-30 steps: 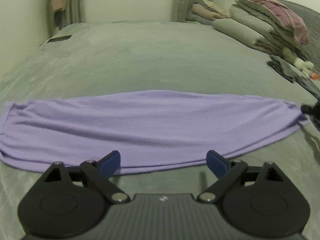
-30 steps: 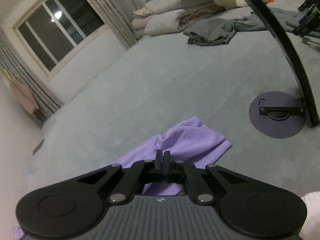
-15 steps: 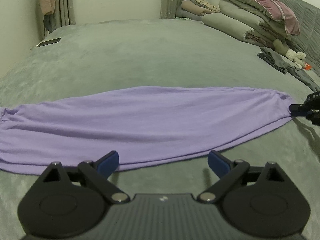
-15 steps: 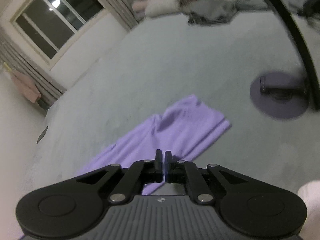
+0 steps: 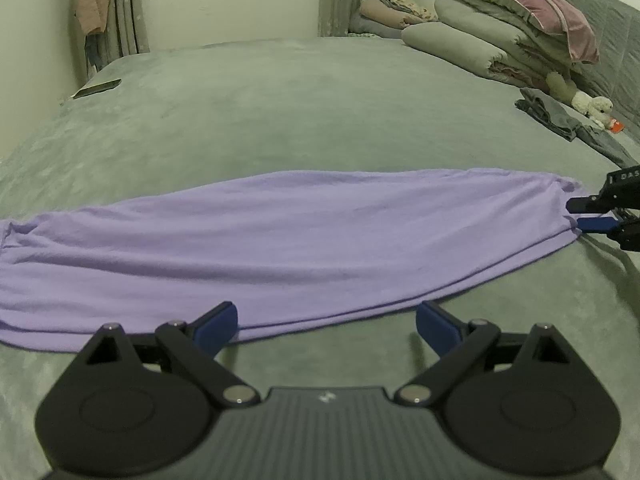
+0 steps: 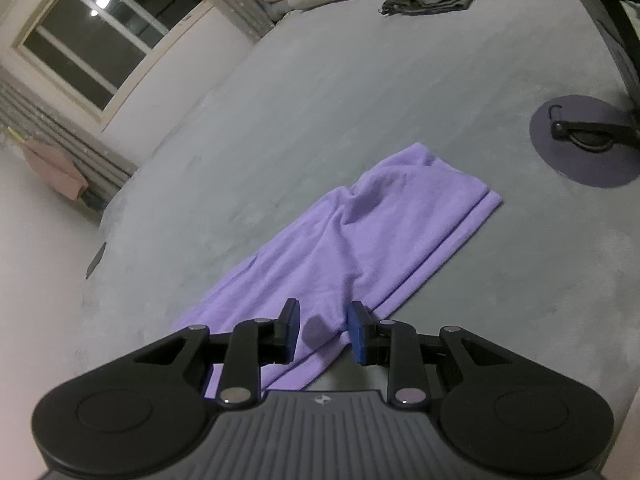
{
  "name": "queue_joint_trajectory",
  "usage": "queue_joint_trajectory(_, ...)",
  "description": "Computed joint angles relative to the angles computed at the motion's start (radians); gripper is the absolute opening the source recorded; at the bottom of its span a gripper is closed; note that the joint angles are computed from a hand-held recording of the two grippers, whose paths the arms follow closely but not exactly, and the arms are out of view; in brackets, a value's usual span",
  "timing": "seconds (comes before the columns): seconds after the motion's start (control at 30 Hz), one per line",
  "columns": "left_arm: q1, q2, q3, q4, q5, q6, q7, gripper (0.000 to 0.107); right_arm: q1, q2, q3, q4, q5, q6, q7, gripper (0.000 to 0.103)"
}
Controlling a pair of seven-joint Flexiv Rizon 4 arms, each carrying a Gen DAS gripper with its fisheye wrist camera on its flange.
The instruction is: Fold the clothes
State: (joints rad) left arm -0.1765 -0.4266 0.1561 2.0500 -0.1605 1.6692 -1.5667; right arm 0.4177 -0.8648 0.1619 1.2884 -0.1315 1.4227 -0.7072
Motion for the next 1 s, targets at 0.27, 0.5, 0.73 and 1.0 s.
queue_joint_trajectory(0.27, 0.006, -0.002, -0.009, -0.004, 0.0, -0.001, 0.001, 0.096, -0.012, 0.003, 0.036, 0.011, 0.035, 0.013, -0.03, 0.026)
queue_joint_trajectory(0.5, -0.017, -0.007, 0.017, -0.007, 0.007, 0.004, -0.004, 0.096, 0.027, -0.022, -0.019, -0.008, 0.02, 0.048, 0.012, 0.015)
queue_joint_trajectory(0.73, -0.001, -0.006, -0.009, -0.002, 0.013, 0.024, 0.018, 0.096, 0.075, -0.029, -0.108, 0.009, -0.019, 0.121, 0.08, 0.013)
queue_joint_trajectory(1.0, 0.01, -0.03, -0.051, -0.011, 0.022, 0.063, 0.082, 0.096, 0.057, -0.039, -0.069, -0.001, -0.041, 0.123, 0.072, 0.006)
